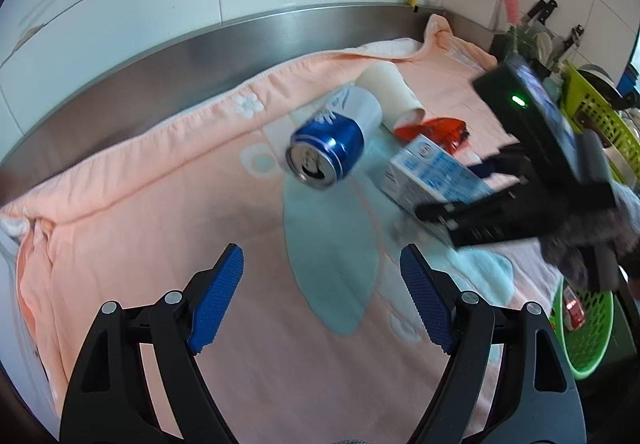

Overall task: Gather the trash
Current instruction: 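Grasp the blue milk can with the left gripper while the right gripper lifts the carton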

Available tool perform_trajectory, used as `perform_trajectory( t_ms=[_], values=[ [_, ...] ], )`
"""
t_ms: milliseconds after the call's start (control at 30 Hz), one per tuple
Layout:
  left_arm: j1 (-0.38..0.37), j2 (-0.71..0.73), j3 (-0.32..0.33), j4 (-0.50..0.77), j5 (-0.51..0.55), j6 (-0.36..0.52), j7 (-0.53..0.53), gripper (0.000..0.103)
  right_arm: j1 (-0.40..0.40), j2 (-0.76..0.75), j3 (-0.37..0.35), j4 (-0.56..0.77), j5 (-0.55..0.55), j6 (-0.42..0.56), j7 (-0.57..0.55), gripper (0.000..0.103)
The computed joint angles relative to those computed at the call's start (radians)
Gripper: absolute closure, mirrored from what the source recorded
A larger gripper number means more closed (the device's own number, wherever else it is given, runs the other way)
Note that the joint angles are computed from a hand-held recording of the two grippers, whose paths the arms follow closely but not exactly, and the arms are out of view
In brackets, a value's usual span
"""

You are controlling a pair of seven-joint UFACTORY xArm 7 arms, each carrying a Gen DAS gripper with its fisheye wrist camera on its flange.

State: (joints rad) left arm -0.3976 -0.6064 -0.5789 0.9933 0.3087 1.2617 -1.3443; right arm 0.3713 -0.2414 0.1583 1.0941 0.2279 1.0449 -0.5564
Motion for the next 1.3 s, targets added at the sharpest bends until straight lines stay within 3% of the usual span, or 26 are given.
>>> perform_trajectory(
  t_ms=[633,933,1067,1133,1300],
  values=[
    [0.047,0.271,0.157,0.105,0.158,-0.127,0.242,0.023,-0.08,-0.248,-0.106,-0.109,0.044,0.121,-0.113,0.041],
    [0.033,0.33,0.252,0.096,0.128,-0.204,0.293,0.022,-0.136,-0.344,-0.153,-0.146,0.019,0.187,-0.141,0.041],
    [0.032,0.353,0.266,0.094,0.11,-0.241,0.33,0.026,-0.161,-0.368,-0.168,-0.159,0.004,0.204,-0.151,0.041],
    [0.029,0.362,0.271,0.092,0.097,-0.261,0.344,0.036,-0.175,-0.381,-0.178,-0.166,-0.005,0.214,-0.156,0.041],
    [0.018,0.382,0.242,0.113,0.155,-0.219,0.302,0.037,-0.204,-0.416,-0.196,-0.189,-0.02,0.228,-0.169,0.041]
  ],
)
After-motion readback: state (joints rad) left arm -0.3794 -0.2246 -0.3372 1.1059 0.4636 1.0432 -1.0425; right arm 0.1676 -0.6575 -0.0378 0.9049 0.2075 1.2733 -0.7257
